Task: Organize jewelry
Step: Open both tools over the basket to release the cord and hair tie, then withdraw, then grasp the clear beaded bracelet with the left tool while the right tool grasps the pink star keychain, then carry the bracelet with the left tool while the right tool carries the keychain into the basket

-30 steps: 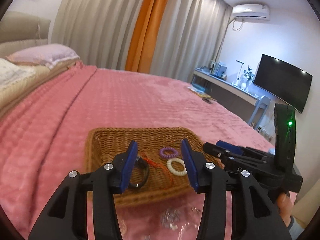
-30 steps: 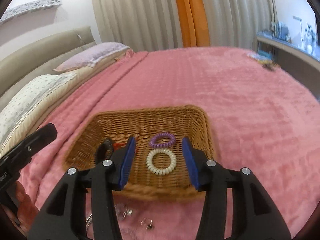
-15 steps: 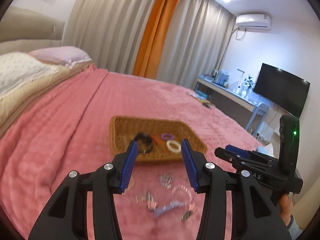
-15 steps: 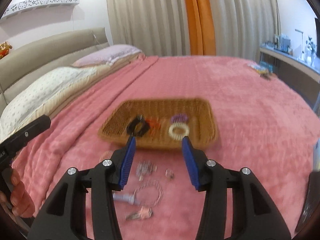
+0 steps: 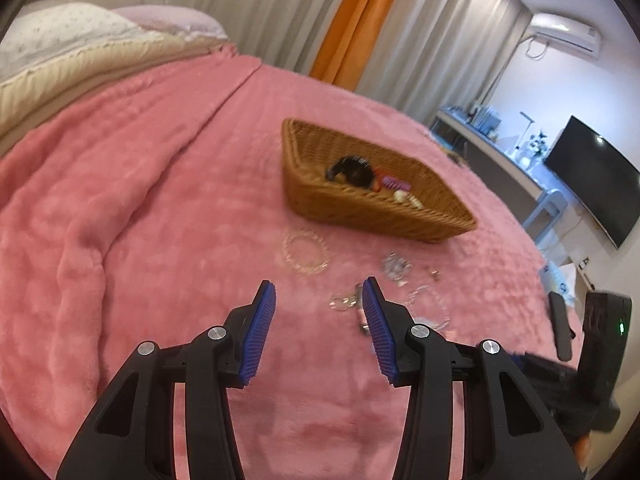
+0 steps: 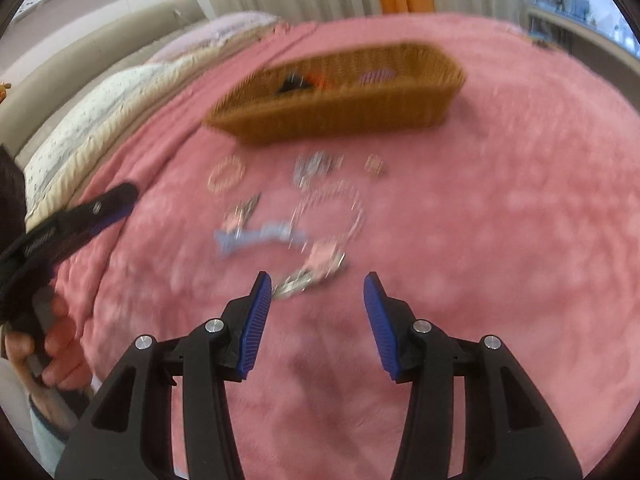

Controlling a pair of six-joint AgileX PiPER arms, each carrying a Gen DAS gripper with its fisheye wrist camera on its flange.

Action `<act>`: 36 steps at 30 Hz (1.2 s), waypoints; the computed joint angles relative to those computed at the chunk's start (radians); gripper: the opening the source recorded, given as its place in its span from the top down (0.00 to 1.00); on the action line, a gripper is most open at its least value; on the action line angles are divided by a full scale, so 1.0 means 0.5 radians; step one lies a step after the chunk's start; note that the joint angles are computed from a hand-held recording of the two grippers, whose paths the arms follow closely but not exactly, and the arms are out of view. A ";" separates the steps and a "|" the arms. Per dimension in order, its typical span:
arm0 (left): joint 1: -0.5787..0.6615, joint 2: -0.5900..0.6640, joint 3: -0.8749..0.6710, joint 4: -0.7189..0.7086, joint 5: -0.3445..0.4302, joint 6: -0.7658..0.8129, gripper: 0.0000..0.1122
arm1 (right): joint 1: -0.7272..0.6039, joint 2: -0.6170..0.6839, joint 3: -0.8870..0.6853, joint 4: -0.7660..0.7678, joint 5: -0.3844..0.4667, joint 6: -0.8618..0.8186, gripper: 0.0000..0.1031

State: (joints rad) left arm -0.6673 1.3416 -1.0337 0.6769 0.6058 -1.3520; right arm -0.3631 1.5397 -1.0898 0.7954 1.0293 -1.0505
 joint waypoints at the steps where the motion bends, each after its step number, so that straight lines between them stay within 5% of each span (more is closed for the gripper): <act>1: 0.034 0.007 0.016 -0.035 -0.025 0.032 0.61 | 0.029 0.005 0.012 -0.008 -0.017 0.030 0.57; 7: 0.252 0.057 -0.007 -0.338 -0.117 0.329 0.61 | 0.154 0.017 0.033 -0.016 -0.215 0.239 0.57; 12: 0.473 0.252 -0.162 -0.942 -0.137 0.970 0.61 | 0.343 -0.018 0.051 -0.182 -0.470 0.460 0.57; 16: 0.540 0.398 -0.275 -1.136 -0.165 1.176 0.61 | 0.445 -0.052 0.102 -0.236 -0.625 0.488 0.57; 18: 0.535 0.476 -0.353 -1.094 -0.149 1.156 0.61 | 0.475 -0.054 0.110 -0.243 -0.670 0.474 0.69; 22: 0.500 0.643 -0.522 -0.936 -0.064 1.052 0.64 | 0.440 -0.009 0.077 -0.151 -0.596 0.350 0.80; 26: 0.487 0.686 -0.549 -0.904 -0.042 1.049 0.92 | 0.368 -0.003 0.076 -0.061 -0.496 0.195 0.80; 36: 0.407 0.532 -0.338 -0.793 -0.179 0.927 0.94 | 0.207 -0.118 0.215 0.080 -0.406 -0.201 0.80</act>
State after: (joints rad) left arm -0.4640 1.6076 -1.2024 0.2804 0.5161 -0.8885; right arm -0.2596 1.4808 -0.9825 0.8356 0.8263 -1.1508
